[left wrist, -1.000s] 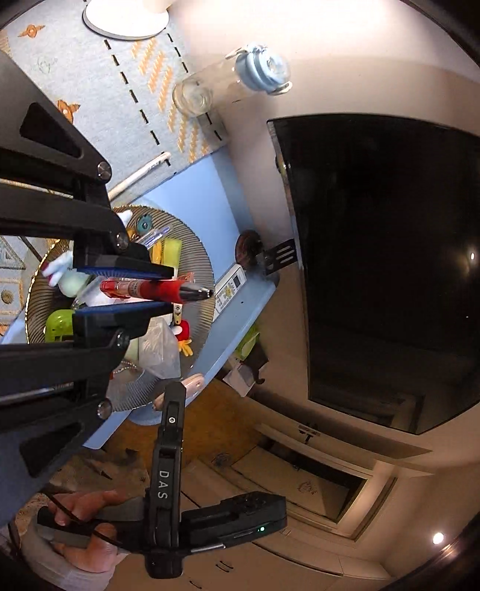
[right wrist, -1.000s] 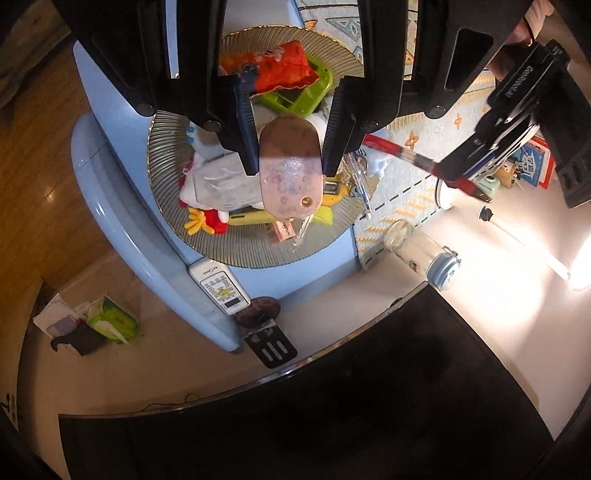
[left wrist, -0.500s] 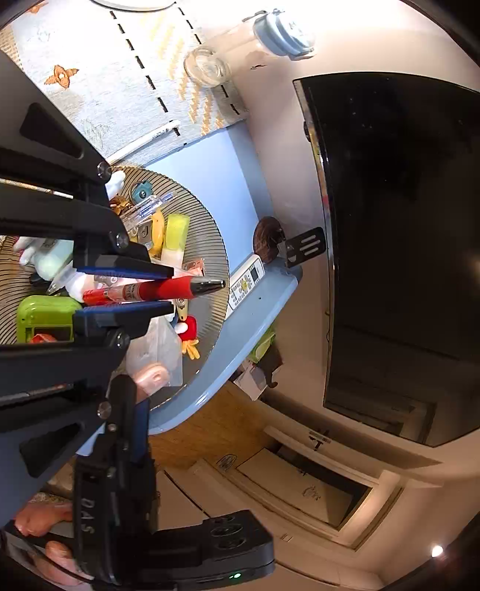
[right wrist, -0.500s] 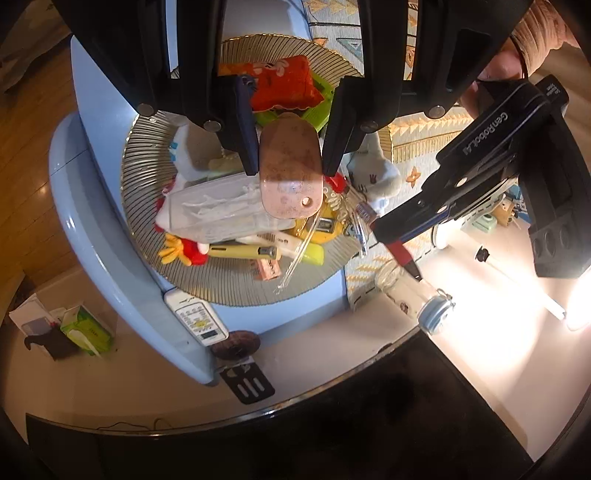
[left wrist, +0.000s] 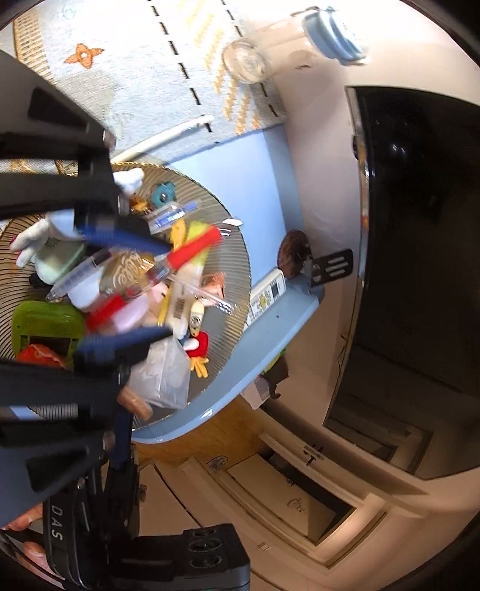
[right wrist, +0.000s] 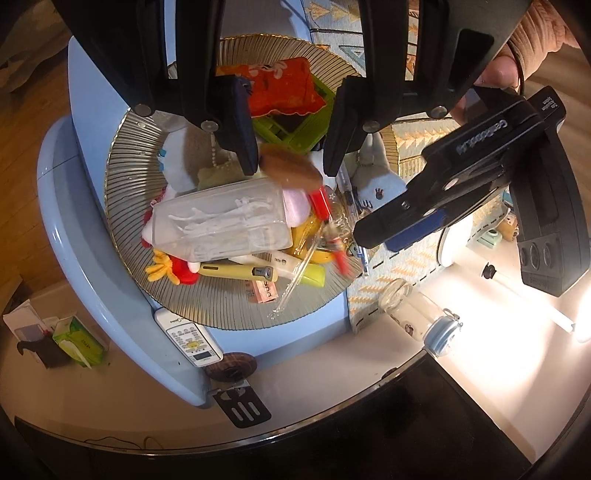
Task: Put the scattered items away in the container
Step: 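Carry the red pen and pink tag over the bowl and release both, then move the left gripper to the white pen and grasp it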
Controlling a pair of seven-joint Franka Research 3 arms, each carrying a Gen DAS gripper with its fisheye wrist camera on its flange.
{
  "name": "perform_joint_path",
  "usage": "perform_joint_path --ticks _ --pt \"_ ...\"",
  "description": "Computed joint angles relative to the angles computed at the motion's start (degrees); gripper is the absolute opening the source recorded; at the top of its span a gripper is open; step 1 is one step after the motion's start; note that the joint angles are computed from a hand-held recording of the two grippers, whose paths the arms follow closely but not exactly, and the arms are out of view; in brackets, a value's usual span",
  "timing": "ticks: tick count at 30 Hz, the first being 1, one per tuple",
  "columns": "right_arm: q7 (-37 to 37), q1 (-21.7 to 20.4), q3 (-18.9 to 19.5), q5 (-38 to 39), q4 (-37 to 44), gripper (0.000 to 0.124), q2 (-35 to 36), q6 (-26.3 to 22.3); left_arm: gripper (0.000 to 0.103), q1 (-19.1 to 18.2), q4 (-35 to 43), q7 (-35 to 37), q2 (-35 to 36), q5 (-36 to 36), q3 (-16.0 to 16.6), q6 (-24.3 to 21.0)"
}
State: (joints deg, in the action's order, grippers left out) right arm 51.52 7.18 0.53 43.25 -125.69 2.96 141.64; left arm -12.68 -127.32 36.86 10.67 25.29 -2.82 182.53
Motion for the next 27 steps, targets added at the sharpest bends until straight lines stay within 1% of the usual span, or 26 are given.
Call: perform_joint_path --ticks 1,2,3,5,6,7,9,10,12,13,14,17,19,21,23,26,27 --pt "0.2 0.0 0.0 0.0 -0.1 0.04 -0.1 0.0 0.064 -1.2 -0.6 -1.4 -0.2 0.7 1.5 0.7" --pt "0.4 0.0 0.0 0.1 -0.2 0.04 -0.3 0.0 0.064 -0.9 -1.1 -1.5 -0.4 0.5 1.3 1.2" --pt "0.4 0.0 0.0 0.4 -0.4 0.04 -0.5 0.1 0.064 0.1 -1.5 -1.1 -0.6 -0.2 0.4 1.2" --pt "0.1 0.1 0.0 1.6 -0.8 0.04 -1.0 0.6 0.064 -0.2 -2.5 -1.6 -1.4 -0.3 1.0 0.8" --pt "0.0 0.1 0.0 2.1 -0.8 0.04 -1.2 0.7 0.064 0.9 -3.2 -1.2 -1.8 -0.9 0.1 0.8" --pt "0.0 0.2 0.0 2.4 -0.9 0.04 -1.4 1.0 0.064 1.2 -4.0 -1.4 -2.4 -1.1 0.0 1.0" --pt "0.0 0.6 0.2 2.9 -1.1 0.04 -1.8 1.5 0.064 -0.2 -5.8 -3.4 -3.8 0.4 2.2 1.1" --pt "0.1 0.8 0.3 3.0 -1.1 0.04 -1.8 1.6 0.064 -0.4 -6.7 -4.4 -4.5 1.1 2.7 1.1" --pt "0.3 1.3 0.5 3.2 -1.2 0.04 -1.9 1.6 0.064 0.7 -8.5 -5.6 -6.0 2.0 2.5 0.9" --pt "0.6 1.6 0.7 3.1 -1.2 0.04 -1.9 1.5 0.064 0.8 -9.4 -7.4 -6.7 3.6 3.1 0.8" --pt "0.9 1.9 0.9 3.0 -1.2 0.04 -1.9 1.2 0.064 1.4 -10.2 -8.6 -7.4 4.8 3.1 0.6" --pt "1.5 3.0 1.5 2.9 -1.5 0.04 -2.1 1.0 0.064 4.3 -12.5 -9.6 -9.1 5.0 1.9 0.3" --pt "1.6 3.7 1.8 2.6 -1.7 0.04 -2.5 1.1 0.064 6.9 -13.5 -6.8 -9.3 1.5 0.2 0.7" --pt "1.8 4.4 2.1 2.2 -2.0 0.04 -2.8 1.3 0.064 8.4 -13.2 -9.0 -9.0 3.9 0.3 0.1" --pt "2.2 5.0 2.2 1.9 -2.2 0.04 -3.0 1.6 0.064 9.7 -12.8 -9.3 -8.2 4.4 0.1 -0.1" --pt "2.3 5.5 2.2 2.3 -2.1 0.04 -3.4 2.0 0.064 11.8 -11.9 -6.0 -6.4 0.7 -1.5 0.1" --pt "2.1 5.6 2.2 2.5 -2.0 0.041 -3.5 2.2 0.064 11.5 -11.1 -5.7 -5.5 0.5 -1.2 0.0"
